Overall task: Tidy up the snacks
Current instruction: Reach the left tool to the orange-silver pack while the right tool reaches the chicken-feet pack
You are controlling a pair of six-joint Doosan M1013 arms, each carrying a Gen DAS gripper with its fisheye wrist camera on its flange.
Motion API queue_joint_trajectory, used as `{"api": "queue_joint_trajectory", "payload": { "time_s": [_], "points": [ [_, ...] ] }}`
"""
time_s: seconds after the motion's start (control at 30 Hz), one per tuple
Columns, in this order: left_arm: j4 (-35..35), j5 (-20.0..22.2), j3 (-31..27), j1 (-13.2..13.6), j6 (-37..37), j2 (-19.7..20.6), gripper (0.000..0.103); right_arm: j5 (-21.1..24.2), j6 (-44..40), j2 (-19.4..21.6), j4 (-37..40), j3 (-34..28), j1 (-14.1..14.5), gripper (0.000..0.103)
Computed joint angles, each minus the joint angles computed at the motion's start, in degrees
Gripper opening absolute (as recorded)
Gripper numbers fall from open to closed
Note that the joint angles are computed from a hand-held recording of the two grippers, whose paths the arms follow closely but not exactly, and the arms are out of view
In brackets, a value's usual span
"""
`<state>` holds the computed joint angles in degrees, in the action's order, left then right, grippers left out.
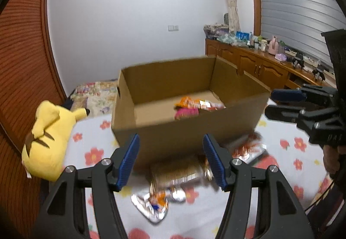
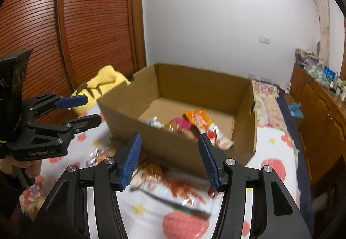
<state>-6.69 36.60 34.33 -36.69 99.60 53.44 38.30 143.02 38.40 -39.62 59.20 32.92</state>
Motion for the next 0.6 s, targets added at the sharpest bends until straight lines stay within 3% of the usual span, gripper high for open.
{"api": "queue_joint_trajectory", "payload": {
  "time_s": [0.13,0.33,0.6],
  "points": [
    [0.02,0.21,3.66,0.20,0.47,-0.84,0.062,-0.01,-0.53,-0.56,2.46,1.99,0.20,0.057],
    [0.55,3.03,4.60,0.83,-1.23,0.09,0.062,1.20,-1.93,-0.19,5.72,2.69,0.17,0.058],
    [-2.66,7.24,1.03,1.51,1.96,2.53,0.060,2.14,-8.89,2.00,13.74,0.75,-1.18,0.058]
  ]
}}
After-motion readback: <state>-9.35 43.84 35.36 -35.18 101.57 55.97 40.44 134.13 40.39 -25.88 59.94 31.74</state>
